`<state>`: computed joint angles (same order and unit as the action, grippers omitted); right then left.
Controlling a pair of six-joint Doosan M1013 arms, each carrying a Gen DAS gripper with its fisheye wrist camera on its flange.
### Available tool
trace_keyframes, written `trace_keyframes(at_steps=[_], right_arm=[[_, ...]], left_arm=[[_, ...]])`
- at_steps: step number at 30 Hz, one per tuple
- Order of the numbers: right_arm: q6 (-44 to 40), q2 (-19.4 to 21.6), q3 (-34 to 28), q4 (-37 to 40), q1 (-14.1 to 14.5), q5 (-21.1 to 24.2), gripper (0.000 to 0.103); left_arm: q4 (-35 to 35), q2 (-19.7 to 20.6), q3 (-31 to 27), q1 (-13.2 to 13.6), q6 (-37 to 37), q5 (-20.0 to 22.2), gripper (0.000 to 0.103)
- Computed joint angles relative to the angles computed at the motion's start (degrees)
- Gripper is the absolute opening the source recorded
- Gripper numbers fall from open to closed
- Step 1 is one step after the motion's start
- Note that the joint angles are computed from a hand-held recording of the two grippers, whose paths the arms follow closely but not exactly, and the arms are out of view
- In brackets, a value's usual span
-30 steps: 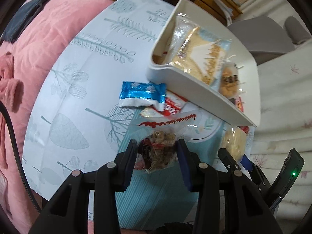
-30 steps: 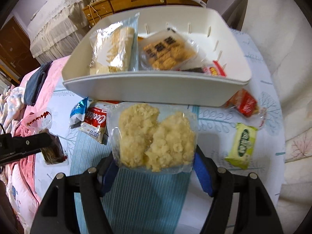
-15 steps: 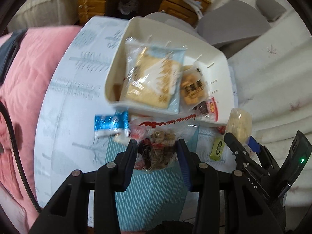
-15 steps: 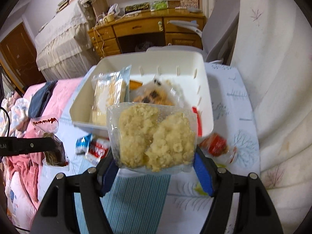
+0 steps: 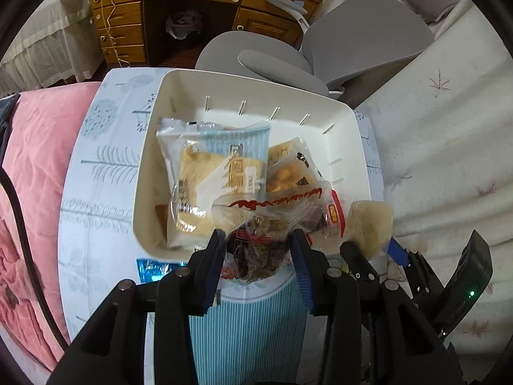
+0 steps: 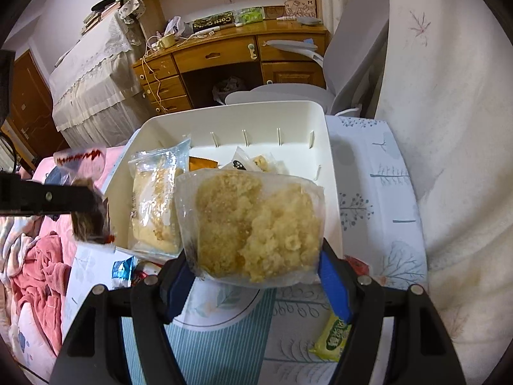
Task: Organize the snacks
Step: 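Drop nut packet into basket with left tool while right drops the puff bag, then withdraw both open tools from the basket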
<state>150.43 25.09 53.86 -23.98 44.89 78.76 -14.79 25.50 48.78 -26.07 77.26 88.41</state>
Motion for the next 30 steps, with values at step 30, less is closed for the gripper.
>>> trace_keyframes(at_steps=[30], right_arm=[[12.0, -3.5, 5.7, 2.4, 2.4, -3.8, 0.084]], left_arm=[[4.4, -8.9, 12.3, 0.3, -1.1, -5.6, 0.079]])
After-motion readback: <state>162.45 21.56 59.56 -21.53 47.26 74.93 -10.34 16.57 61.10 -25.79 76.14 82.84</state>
